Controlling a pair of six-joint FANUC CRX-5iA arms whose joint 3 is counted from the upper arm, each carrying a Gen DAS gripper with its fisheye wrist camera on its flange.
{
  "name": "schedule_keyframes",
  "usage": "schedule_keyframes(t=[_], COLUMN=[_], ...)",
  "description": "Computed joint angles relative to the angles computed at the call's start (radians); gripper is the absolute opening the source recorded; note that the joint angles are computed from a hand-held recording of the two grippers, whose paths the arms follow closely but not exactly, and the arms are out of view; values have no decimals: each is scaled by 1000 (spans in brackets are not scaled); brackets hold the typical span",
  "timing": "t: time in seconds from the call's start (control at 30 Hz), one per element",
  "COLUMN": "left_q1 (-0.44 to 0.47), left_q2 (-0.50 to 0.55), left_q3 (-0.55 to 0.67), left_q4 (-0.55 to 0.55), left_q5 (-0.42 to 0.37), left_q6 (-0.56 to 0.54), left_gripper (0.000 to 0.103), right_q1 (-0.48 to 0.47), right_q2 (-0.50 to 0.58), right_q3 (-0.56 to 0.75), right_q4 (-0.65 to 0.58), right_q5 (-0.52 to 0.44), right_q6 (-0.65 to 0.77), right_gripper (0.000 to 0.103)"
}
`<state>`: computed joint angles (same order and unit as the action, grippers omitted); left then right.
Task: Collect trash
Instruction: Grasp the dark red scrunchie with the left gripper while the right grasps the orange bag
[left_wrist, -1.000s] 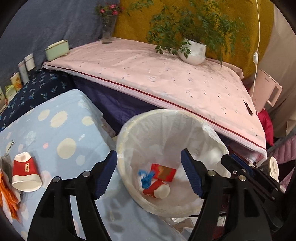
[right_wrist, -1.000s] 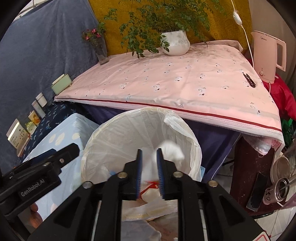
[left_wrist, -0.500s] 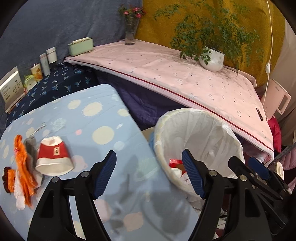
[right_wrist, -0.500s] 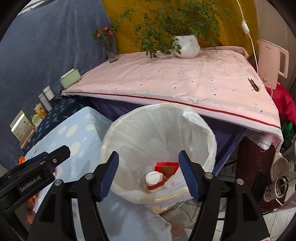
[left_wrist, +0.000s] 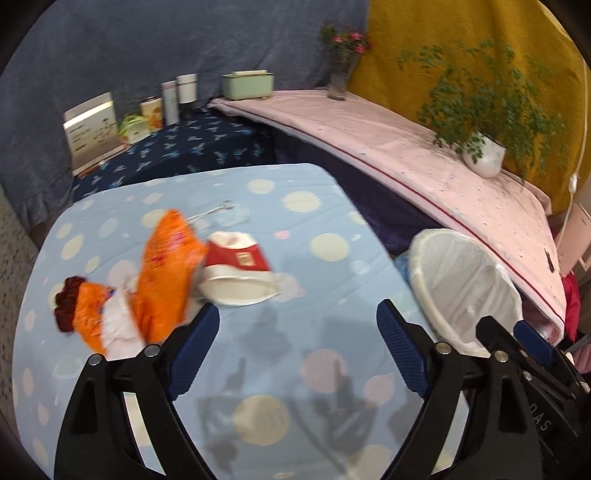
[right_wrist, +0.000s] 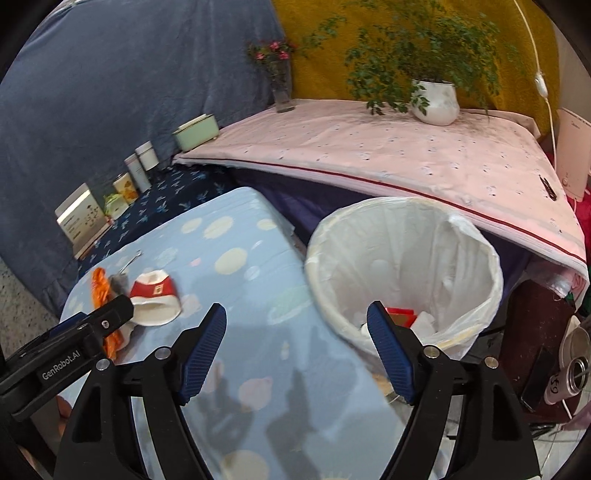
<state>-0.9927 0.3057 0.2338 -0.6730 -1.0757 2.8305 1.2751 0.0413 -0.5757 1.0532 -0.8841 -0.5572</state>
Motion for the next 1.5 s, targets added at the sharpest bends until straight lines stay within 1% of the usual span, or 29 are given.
schedule_keyframes(t=[0.17,0.37,0.57,0.83,0.93,1.07,1.3,1.37,1.5], left_q1=[5,19,55,110,147,210,386,422,501], left_q2=[-85,-168,-254,-335,-367,-407,-457,-453,-437], left_q3=[-111,-220,-328,-435,-478,-531,-631,-643,-669], left_q4=[-25,-37,-31,-25,-12,7,99,118,186], left_q5=[-44,-82,-85,-103,-80,-36,115,144,228], left_q6=[91,175,218,260,249,208,102,68,-30], left_gripper=[83,83,83,83,83,83,83,83,83], right_q1=[28,55,69,63,55,35,7,1,-9], right_q2=[52,122,185,264,295,339,431,457,509], right_q3=[54,131,198,283,320,378,504,544,623], right_q4=[-6,-12,-22,-23,-26,-38,-78,-98,-127], right_q5=[-5,6,36,126,151,189,208,209,206], right_q6=[25,76,128,188,214,245,316,347,400], right_gripper=[75,75,75,75,72,67,64,64,64])
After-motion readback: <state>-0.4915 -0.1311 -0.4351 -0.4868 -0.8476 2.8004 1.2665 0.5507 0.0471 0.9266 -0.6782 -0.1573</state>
